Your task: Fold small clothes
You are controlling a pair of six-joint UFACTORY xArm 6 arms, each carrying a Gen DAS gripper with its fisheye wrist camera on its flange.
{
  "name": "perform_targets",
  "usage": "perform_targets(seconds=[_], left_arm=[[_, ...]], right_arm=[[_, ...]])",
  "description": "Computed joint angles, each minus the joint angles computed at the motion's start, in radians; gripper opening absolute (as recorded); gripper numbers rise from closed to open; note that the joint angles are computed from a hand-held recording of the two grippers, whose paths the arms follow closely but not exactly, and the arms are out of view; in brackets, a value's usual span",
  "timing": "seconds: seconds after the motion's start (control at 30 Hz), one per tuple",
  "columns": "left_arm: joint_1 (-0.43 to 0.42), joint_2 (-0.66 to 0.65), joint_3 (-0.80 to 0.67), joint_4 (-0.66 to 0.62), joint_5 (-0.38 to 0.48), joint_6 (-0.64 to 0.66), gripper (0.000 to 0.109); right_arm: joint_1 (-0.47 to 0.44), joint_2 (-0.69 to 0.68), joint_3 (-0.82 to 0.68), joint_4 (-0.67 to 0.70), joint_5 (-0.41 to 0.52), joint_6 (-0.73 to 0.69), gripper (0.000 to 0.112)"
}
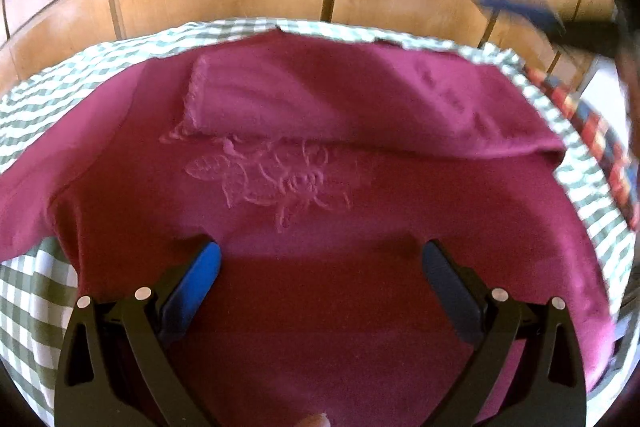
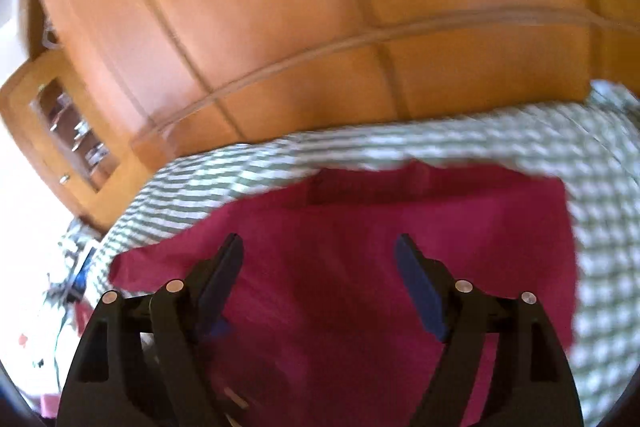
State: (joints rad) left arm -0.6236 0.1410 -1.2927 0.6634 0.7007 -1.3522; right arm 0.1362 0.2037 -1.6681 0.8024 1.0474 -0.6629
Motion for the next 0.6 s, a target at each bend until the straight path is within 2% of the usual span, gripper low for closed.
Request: perform_targets(seconds=[0.1,0.2,0.23,0.27,0.3,0.37,0.43,0.47,0.5,0.53,0.57,0.6], left_arm=[[0.042,-0.056,0.047,0.037,-0.041,-0.087,0.101],[0.084,-0.068,0.051,0.010,-0.054,-0.088,0.101],[0.100,-0.058,0.033,-0.015,-0.030,-0.069,0.101],[0.111,-0.050,0.022,-0.036,-0.020,-0.055,0.101],[0.129,-0.044,0.017,-0.063,-0.023,-0.048,0.100],[0.161,-0.043,0.022,-0.079,-0.052,-0.103,0.100],[0.192,-0.031,0.022,-0.113,-0.091,-0.120,0.099],[0.201,-0.023,0.018,-0.129,-0.097,-0.119,0.091],[0.210,-0.010,0.008,-0.153,-0.096,-0.107,0.070],[0.215,0.011,-0.015,-0.191,-0.084,-0.076,0.062],[0.219,0.034,-0.041,-0.223,-0.084,-0.033,0.050],[0.220,0.044,-0.056,-0.213,-0.087,-0.018,0.027]], right_arm=[[-0.066,-0.055,0.122,-0.032,-0.010,0.015,0.077],[-0.097,-0.103,0.256,-0.096,-0.058,0.036,0.077],[-0.097,-0.112,0.293,-0.117,-0.083,0.040,0.077],[-0.096,-0.121,0.332,-0.106,-0.112,0.009,0.077],[-0.091,-0.157,0.403,-0.060,-0.180,-0.065,0.077],[-0.070,-0.198,0.482,-0.014,-0.280,-0.148,0.079],[-0.052,-0.193,0.482,-0.033,-0.295,-0.154,0.089],[-0.049,-0.186,0.474,-0.036,-0.287,-0.158,0.091],[-0.047,-0.182,0.471,-0.042,-0.287,-0.159,0.091],[-0.047,-0.181,0.469,-0.038,-0.286,-0.164,0.092],[-0.052,-0.178,0.465,-0.024,-0.277,-0.172,0.092],[-0.057,-0.173,0.460,-0.010,-0.269,-0.178,0.092]])
